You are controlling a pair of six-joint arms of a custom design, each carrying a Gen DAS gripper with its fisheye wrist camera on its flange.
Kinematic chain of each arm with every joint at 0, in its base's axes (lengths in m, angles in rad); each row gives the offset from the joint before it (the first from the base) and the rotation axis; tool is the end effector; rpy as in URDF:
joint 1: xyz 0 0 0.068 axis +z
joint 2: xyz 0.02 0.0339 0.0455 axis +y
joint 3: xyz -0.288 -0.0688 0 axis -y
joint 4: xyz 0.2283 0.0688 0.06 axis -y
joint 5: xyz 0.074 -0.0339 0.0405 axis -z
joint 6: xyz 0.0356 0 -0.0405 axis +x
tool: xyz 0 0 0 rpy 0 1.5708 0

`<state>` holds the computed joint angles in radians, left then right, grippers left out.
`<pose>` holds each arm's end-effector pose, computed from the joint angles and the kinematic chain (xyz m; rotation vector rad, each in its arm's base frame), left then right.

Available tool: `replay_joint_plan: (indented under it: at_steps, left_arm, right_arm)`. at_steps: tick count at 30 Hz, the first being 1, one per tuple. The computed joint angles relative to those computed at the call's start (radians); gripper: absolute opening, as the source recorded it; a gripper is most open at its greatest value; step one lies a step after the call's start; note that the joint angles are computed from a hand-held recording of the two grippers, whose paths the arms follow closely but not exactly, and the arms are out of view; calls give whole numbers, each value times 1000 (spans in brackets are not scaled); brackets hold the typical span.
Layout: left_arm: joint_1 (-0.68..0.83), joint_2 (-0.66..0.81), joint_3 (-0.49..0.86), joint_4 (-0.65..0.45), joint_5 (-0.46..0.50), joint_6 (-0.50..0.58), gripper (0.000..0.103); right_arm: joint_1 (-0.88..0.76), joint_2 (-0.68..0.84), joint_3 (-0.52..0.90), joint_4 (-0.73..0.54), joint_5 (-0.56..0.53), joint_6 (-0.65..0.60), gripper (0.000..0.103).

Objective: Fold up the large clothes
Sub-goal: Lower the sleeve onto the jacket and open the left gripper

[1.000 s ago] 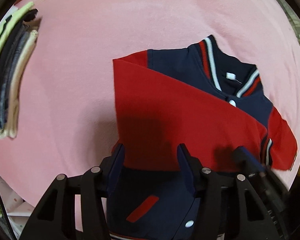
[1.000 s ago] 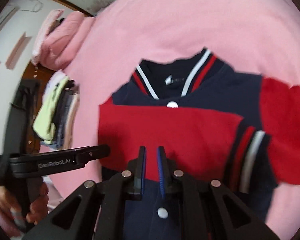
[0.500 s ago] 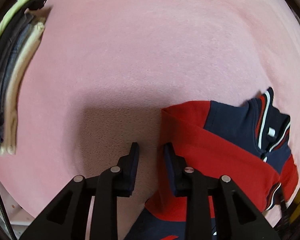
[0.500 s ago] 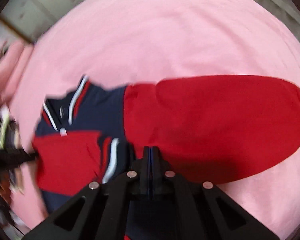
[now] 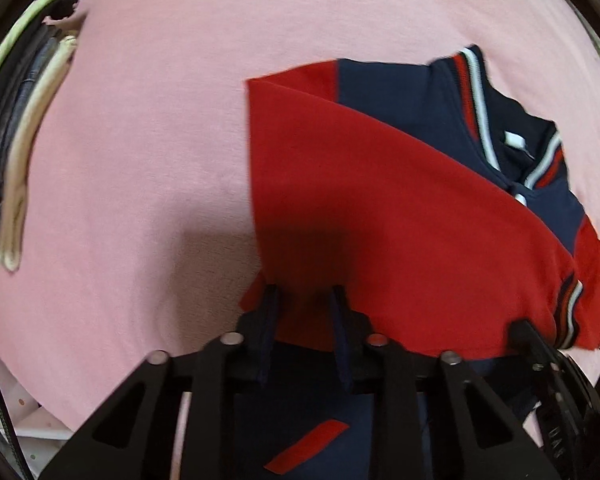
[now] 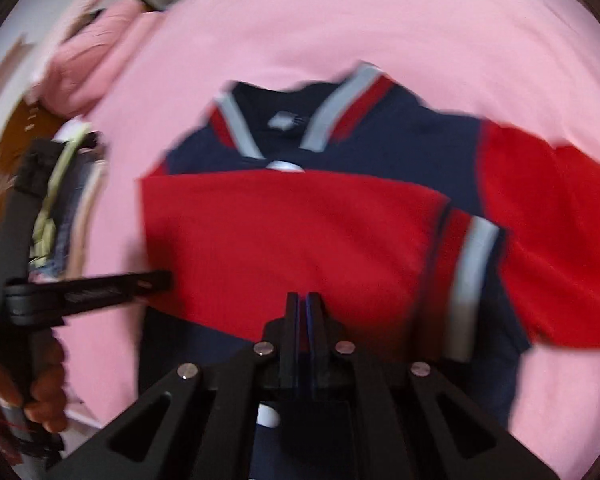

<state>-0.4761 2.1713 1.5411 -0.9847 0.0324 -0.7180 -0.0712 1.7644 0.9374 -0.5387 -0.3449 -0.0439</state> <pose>0.3530 -0.1833 0.1556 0.3735 -3.0642 0.0031 0.2961 -0.0091 0.1635 -0.0123 2.8798 0.4837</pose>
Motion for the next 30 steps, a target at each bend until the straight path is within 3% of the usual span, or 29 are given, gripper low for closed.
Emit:
replay_joint_plan:
  at_steps: [5, 9, 12, 14, 15, 16, 17, 22, 30]
  left_arm:
    - [21, -42, -33, 9, 1, 34, 17]
    - [14, -73, -21, -62, -25, 58, 17]
    - [-11, -150, -62, -67, -35, 63, 19]
    - [-34, -191, -46, -87, -26, 46, 39]
    - [-45, -225, -70, -79, -18, 38, 47]
    - [-37, -260, -81, -82, -9, 47, 64]
    - [-38, -341, -131, -68, 11, 47, 74]
    - [-93, -554, -260, 0, 13, -17, 76]
    - [-314, -625, -327, -13, -165, -55, 76]
  right_arm:
    - [-124, -18, 14, -58, -7, -83, 0]
    - [-114, -35, 49, -132, -7, -97, 3]
    - [-79, -97, 35, -149, 19, -46, 15]
    - [-38, -125, 8, -135, 27, 1, 47]
    - [-36, -145, 4, -149, 29, 4, 55]
    - [-31, -166, -2, -161, 34, 12, 67]
    - [-42, -193, -10, -182, 39, 5, 72]
    - [-9, -295, -47, -254, 45, 58, 73]
    - [-44, -647, -179, -366, 73, 107, 73]
